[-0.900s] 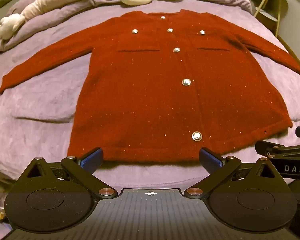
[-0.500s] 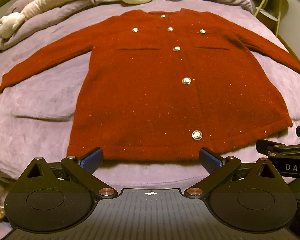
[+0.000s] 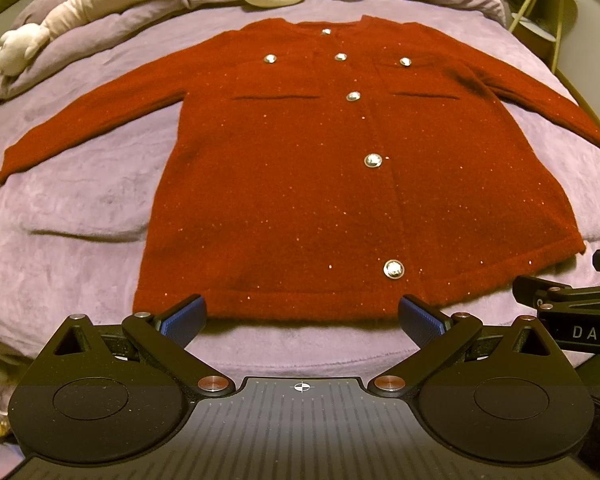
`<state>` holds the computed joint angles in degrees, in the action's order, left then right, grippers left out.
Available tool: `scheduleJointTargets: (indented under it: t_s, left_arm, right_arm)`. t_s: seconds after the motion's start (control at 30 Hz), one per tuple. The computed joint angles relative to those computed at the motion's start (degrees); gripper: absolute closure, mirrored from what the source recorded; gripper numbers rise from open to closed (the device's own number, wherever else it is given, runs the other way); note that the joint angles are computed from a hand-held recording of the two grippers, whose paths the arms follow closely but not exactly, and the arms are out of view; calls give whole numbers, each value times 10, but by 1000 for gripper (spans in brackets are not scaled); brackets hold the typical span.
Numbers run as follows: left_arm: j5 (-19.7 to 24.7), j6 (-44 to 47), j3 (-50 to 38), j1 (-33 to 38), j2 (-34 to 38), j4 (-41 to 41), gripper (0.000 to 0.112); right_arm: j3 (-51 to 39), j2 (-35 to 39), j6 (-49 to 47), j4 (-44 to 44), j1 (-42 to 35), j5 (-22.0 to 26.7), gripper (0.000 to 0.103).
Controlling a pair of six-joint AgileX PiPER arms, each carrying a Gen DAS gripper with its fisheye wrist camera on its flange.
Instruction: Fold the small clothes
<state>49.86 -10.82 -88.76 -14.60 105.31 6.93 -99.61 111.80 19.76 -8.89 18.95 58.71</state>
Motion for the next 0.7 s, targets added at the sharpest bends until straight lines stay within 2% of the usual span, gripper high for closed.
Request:
scheduleJointTargets:
  t_s: [0.7]
  left_arm:
    - [2,-4,-3,-4,4,3,9]
  right_arm:
    - [9,-7,3,1,-3,-6,4]
